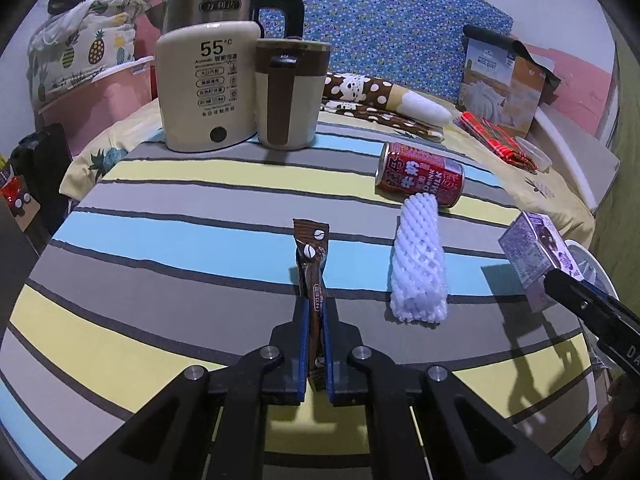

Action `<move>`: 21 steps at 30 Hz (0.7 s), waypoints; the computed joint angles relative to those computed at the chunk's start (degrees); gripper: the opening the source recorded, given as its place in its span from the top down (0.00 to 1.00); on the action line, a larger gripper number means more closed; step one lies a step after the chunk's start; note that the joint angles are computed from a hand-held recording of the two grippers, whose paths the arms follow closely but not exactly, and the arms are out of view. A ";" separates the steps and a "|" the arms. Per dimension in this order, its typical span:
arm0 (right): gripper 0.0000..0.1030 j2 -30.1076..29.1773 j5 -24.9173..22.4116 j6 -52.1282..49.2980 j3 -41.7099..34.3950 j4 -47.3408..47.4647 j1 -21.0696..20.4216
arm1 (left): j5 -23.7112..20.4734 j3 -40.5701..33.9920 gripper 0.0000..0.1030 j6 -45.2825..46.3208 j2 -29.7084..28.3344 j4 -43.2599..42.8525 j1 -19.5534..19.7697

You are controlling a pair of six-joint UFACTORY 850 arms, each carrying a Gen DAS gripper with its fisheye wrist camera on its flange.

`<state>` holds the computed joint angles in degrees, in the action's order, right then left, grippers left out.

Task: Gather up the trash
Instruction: 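Carry the wrapper and purple box over the wastebasket with both grippers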

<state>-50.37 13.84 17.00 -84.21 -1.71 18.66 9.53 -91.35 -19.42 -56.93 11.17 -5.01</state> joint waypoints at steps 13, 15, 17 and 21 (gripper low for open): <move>0.45 4.45 4.86 -1.28 6.56 -1.05 -0.81 | 7.89 8.84 0.94 1.67 6.12 1.67 -1.36; 0.45 5.13 5.56 -1.38 7.62 -0.95 -1.11 | 8.96 9.84 0.94 -0.18 6.87 3.75 -1.60; 0.45 5.59 6.11 -1.12 8.37 -1.09 -1.59 | 9.66 10.43 0.94 -1.57 7.36 5.33 -2.01; 0.45 6.29 7.00 -1.18 9.63 -0.80 -2.28 | 9.65 9.85 0.94 -5.63 7.21 9.91 -3.31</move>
